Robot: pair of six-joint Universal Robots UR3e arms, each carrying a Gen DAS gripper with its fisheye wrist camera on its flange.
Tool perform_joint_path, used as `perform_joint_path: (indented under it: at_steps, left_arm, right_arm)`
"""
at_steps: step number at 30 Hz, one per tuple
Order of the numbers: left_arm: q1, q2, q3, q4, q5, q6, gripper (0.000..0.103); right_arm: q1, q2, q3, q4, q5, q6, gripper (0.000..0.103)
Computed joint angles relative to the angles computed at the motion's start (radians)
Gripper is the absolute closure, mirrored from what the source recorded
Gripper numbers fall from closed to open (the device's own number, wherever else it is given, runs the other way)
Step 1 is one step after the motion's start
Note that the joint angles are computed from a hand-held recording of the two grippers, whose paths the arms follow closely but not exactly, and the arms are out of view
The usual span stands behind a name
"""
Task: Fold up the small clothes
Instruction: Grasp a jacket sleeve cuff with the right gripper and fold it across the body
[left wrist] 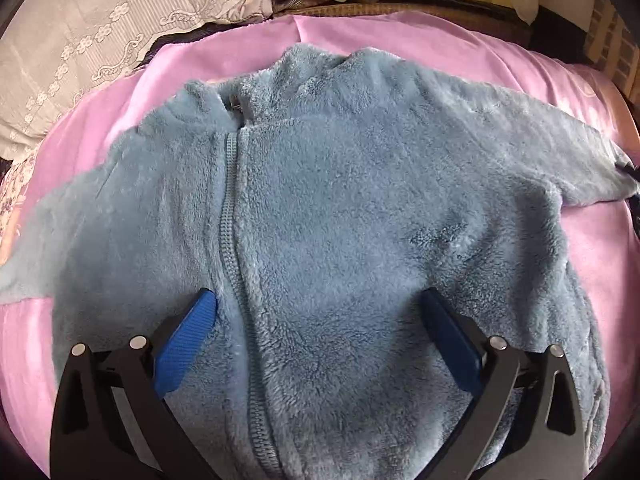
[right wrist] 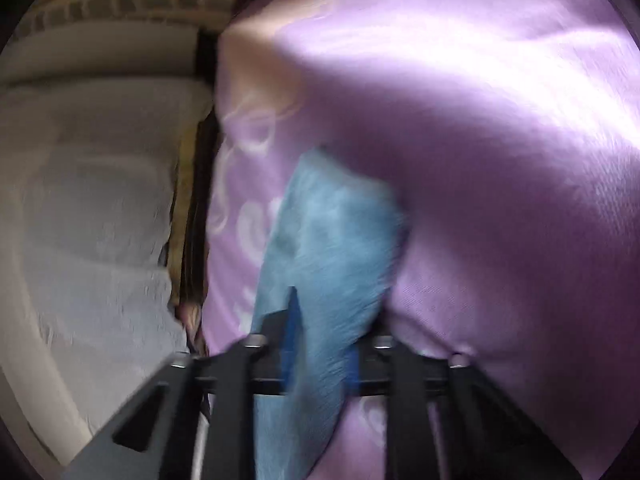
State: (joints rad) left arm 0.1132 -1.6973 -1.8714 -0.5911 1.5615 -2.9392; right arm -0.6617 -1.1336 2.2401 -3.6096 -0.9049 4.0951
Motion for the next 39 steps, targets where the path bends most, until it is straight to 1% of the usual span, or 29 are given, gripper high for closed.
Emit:
perform_joint_path:
  at_steps: [1, 2, 3, 5, 7, 8, 11, 12, 14, 15, 19, 20, 24, 26, 27, 30, 31, 33, 34, 35, 36, 37, 38, 39]
  left_arm:
    - [0.014, 0.01, 0.006, -0.015, -0.018, 0.0, 0.004]
    - [0.025, 0.021, 0.001, -0.014, -0.027, 0.0, 0.004]
    - [0.035, 0.029, -0.002, -0.008, -0.03, 0.003, 0.004]
    - [0.046, 0.035, 0.003, 0.001, -0.014, 0.011, 0.004]
    - [0.072, 0.043, 0.017, -0.01, -0.015, 0.026, 0.004]
    - [0.086, 0.046, 0.024, -0.016, -0.023, 0.033, 0.004]
    - [0.129, 0.042, 0.064, -0.037, -0.035, 0.044, 0.004]
    - [0.139, 0.031, 0.087, -0.045, -0.039, 0.044, 0.004]
    - [0.16, 0.017, 0.143, -0.082, -0.057, 0.05, 0.004]
    - [0.165, 0.04, 0.137, -0.094, -0.066, 0.055, 0.004]
    - [0.159, -0.022, 0.256, -0.131, -0.081, 0.054, 0.004]
    - [0.158, -0.051, 0.306, -0.154, -0.097, 0.045, 0.004]
    - [0.18, -0.091, 0.382, -0.208, -0.15, 0.037, 0.004]
    - [0.208, -0.09, 0.372, -0.186, -0.161, 0.026, 0.004]
    - [0.23, -0.088, 0.366, -0.177, -0.175, 0.023, 0.004]
    - [0.321, -0.074, 0.335, -0.164, -0.23, 0.02, 0.004]
    - [0.354, -0.079, 0.331, -0.159, -0.236, 0.018, 0.004]
    - [0.394, -0.085, 0.308, -0.138, -0.226, 0.02, 0.004]
    - [0.416, -0.097, 0.298, -0.121, -0.204, 0.023, 0.004]
    - [0.431, -0.102, 0.286, -0.106, -0.186, 0.026, 0.004]
    - [0.449, -0.107, 0.273, -0.093, -0.167, 0.026, 0.004]
    - [0.471, -0.109, 0.259, -0.086, -0.16, 0.025, 0.004]
    - [0.509, -0.101, 0.236, -0.087, -0.171, 0.028, 0.004]
    - [0.539, -0.096, 0.226, -0.095, -0.187, 0.029, 0.004]
  right_arm:
    - [0.008, -0.012, 0.016, -0.013, -0.024, -0.039, 0.097]
    - [0.033, -0.052, 0.025, 0.012, -0.065, -0.101, 0.095]
    - [0.043, -0.086, 0.035, 0.034, -0.078, -0.144, 0.095]
    - [0.031, -0.116, 0.042, 0.02, -0.037, -0.192, 0.095]
    - [0.051, -0.19, 0.038, 0.045, 0.008, -0.259, 0.095]
    - [0.078, -0.248, 0.031, 0.083, 0.025, -0.302, 0.095]
    - [0.17, -0.334, -0.033, 0.193, 0.035, -0.361, 0.095]
    - [0.223, -0.361, -0.068, 0.243, 0.025, -0.384, 0.095]
    - [0.332, -0.322, -0.193, 0.312, -0.033, -0.386, 0.095]
    - [0.384, -0.313, -0.242, 0.344, -0.05, -0.391, 0.095]
    - [0.59, -0.217, -0.475, 0.477, -0.129, -0.431, 0.095]
    - [0.63, -0.193, -0.523, 0.501, -0.15, -0.438, 0.095]
    - [0.812, -0.099, -0.709, 0.595, -0.251, -0.462, 0.095]
    - [0.88, -0.048, -0.783, 0.627, -0.288, -0.474, 0.095]
    - [0.92, -0.007, -0.846, 0.653, -0.317, -0.481, 0.095]
    - [1.009, 0.12, -1.025, 0.728, -0.383, -0.484, 0.095]
    - [1.023, 0.151, -1.057, 0.738, -0.39, -0.482, 0.095]
    - [1.067, 0.237, -1.173, 0.799, -0.429, -0.493, 0.095]
    - [1.096, 0.295, -1.251, 0.848, -0.463, -0.507, 0.094]
    - [1.11, 0.326, -1.294, 0.883, -0.474, -0.515, 0.091]
    - [1.131, 0.365, -1.349, 0.958, -0.49, -0.534, 0.09]
    - [1.143, 0.407, -1.421, 1.04, -0.49, -0.555, 0.082]
    - [1.153, 0.437, -1.463, 1.097, -0.485, -0.576, 0.065]
    - [1.165, 0.452, -1.477, 1.136, -0.484, -0.6, 0.059]
